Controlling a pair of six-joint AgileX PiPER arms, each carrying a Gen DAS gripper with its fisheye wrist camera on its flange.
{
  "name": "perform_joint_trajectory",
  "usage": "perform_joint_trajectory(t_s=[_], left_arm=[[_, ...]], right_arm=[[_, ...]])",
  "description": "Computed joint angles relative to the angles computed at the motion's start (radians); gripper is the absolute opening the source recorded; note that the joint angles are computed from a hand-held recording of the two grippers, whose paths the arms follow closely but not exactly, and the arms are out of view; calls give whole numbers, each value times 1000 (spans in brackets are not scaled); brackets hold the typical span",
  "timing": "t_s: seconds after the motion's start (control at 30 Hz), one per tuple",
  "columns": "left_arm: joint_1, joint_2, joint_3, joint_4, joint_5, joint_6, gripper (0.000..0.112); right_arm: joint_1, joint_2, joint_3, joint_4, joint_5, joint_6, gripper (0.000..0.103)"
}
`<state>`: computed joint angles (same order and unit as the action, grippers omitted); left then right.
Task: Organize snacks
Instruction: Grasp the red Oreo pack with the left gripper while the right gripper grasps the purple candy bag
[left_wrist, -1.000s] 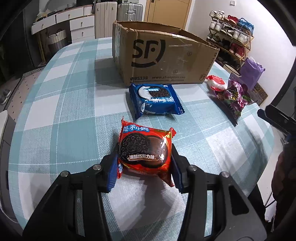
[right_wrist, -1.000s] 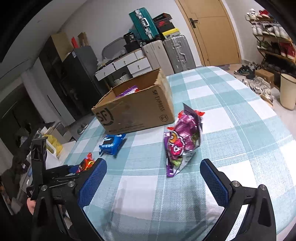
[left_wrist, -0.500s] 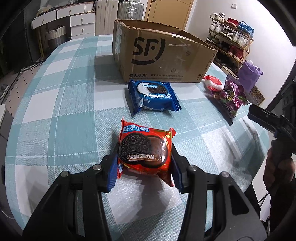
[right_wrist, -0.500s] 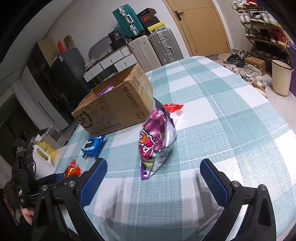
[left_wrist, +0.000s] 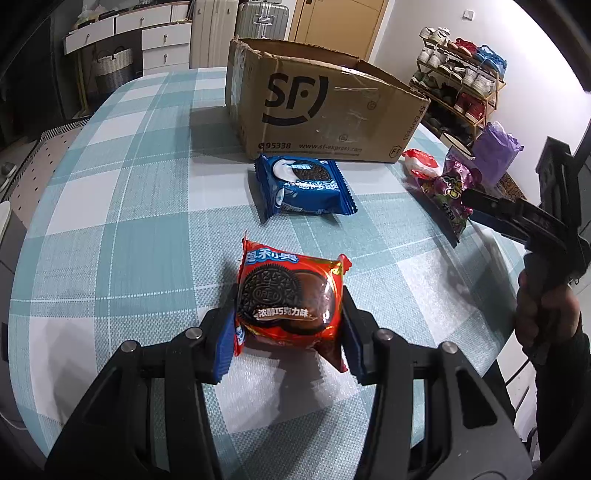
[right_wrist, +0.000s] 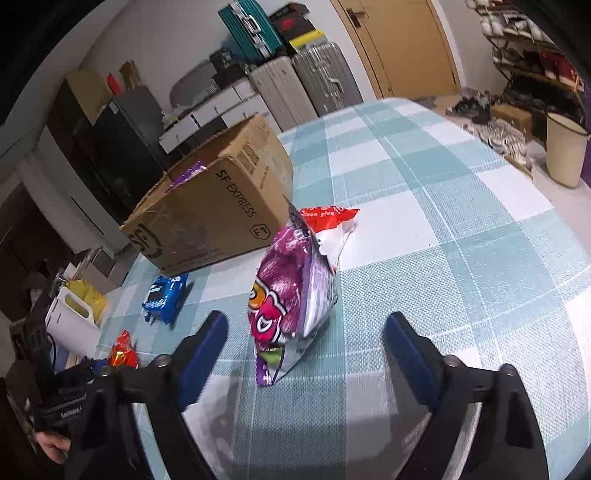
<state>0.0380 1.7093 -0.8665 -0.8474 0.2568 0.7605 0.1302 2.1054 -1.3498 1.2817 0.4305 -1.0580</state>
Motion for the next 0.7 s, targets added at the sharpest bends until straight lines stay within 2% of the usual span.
perform_joint_trajectory(t_s=[0.27,0.37,0.43,0.47,0.53,0.67,0.7], left_arm=[[5,-6,4,-10,2,11,45],[8,-10,7,-16,3,15,45],[11,-12,11,-28,2,27,45],[12,-12,12,-31,2,30,45],[17,-16,15,-45,5,43,45],[21,-24,18,-42,5,40,45],[24,-26,19,-56,7,54,45]], right_arm=[[16,62,-125,-157,26,180,81],[24,81,-162,-207,30,233,72],[28,89,-174,-219,34,244,59],[28,98,-185,-224,50,246,49],[31,88,-165,-189,33,204,47],[35,52,-102,-82,11,75,34],[32,47,-94,-62,16,58,34]])
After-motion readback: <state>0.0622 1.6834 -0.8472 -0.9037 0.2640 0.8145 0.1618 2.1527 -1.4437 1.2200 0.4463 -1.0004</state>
